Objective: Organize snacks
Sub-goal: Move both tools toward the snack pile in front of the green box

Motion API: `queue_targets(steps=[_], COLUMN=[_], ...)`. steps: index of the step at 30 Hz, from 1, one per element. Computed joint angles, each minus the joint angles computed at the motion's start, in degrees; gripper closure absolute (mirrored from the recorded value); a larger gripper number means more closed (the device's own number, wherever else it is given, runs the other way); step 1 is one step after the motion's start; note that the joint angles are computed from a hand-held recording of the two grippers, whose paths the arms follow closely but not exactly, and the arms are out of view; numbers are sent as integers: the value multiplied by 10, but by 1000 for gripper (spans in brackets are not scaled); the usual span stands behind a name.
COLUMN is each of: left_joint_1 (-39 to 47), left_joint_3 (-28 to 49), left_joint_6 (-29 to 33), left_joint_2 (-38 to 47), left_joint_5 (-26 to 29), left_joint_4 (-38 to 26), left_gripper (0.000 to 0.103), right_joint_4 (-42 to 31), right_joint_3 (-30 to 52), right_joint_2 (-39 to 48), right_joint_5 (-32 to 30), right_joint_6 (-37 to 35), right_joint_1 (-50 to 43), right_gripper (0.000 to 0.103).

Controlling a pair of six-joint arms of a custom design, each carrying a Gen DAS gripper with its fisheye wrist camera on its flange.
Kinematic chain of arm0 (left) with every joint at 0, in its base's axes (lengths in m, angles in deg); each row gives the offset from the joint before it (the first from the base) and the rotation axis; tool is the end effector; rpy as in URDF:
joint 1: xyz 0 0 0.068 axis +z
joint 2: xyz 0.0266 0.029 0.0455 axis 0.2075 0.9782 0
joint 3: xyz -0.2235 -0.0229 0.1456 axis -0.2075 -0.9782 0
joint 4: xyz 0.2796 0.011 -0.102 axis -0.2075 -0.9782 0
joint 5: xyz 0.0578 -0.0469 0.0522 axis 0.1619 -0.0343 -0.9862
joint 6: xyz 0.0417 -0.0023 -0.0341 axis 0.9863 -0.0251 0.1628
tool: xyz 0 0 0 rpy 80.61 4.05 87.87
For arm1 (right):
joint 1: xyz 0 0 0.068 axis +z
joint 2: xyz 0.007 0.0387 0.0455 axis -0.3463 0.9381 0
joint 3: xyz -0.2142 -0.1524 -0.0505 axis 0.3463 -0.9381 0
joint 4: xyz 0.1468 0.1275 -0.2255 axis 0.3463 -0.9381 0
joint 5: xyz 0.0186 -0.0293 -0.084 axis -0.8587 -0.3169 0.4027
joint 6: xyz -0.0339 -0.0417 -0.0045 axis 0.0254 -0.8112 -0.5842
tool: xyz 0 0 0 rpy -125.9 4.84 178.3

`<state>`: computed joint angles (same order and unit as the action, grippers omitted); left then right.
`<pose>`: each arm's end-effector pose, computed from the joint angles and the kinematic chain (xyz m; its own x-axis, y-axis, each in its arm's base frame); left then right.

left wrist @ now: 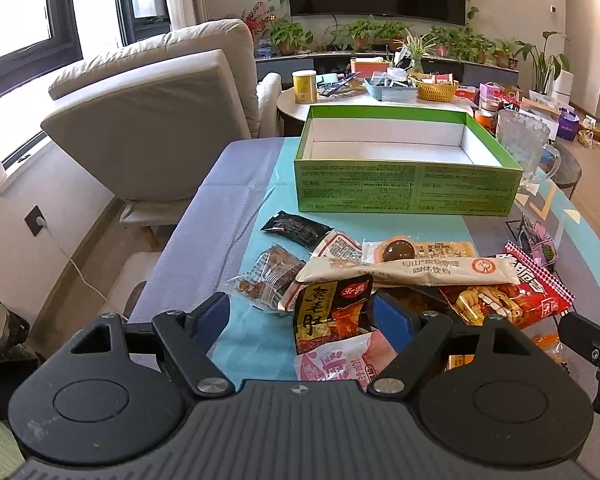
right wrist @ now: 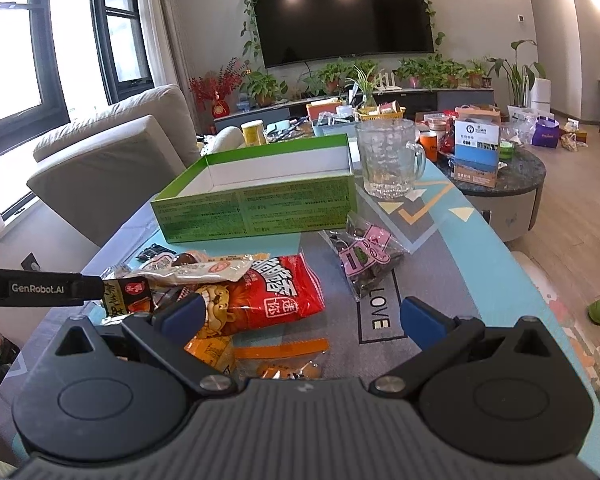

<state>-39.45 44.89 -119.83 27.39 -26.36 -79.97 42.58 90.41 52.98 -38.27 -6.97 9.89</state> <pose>0.1715 -0.1808 0.2436 -0.6351 0.1114 -0.7643 0.0749 0.9938 0.0827 0.1757 0.0934 0.1567 -0.5850 0.2041 -0.7849 -0.0679 0.9521 0.2982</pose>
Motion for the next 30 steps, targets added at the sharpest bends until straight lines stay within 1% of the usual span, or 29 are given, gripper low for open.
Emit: queue_targets(steps=[5, 10, 12, 14, 17, 24, 30], left_joint_1=[7, 16, 22, 28, 33, 46, 54], left_joint_3=[5, 11, 12, 15, 20, 30, 43], left_joint_6=[23, 83, 109, 134, 168, 244, 304], left_joint_2=[12, 25, 29, 36, 51, 82, 113], left_joint_5=[7, 25, 42, 62, 73, 111, 135], left_joint_4=[15, 44, 56, 65, 77, 101, 118], left_gripper=[26, 26, 26, 26, 26, 26, 26], right_joint_4=[9, 18, 25, 33, 41, 74, 109], right_joint_3=[3, 8, 12, 19, 33, 61, 112], right_joint_2=[16, 39, 57, 84, 124, 197, 298], right_joint_5=[-8, -13, -11, -10, -7, -24, -25], right_joint_6=[-3, -19, -26, -29, -25, -16, -35], right_joint_1=[-6, -7, -6, -9, -21, -71, -89], right_gripper=[43, 43, 43, 43, 43, 43, 43])
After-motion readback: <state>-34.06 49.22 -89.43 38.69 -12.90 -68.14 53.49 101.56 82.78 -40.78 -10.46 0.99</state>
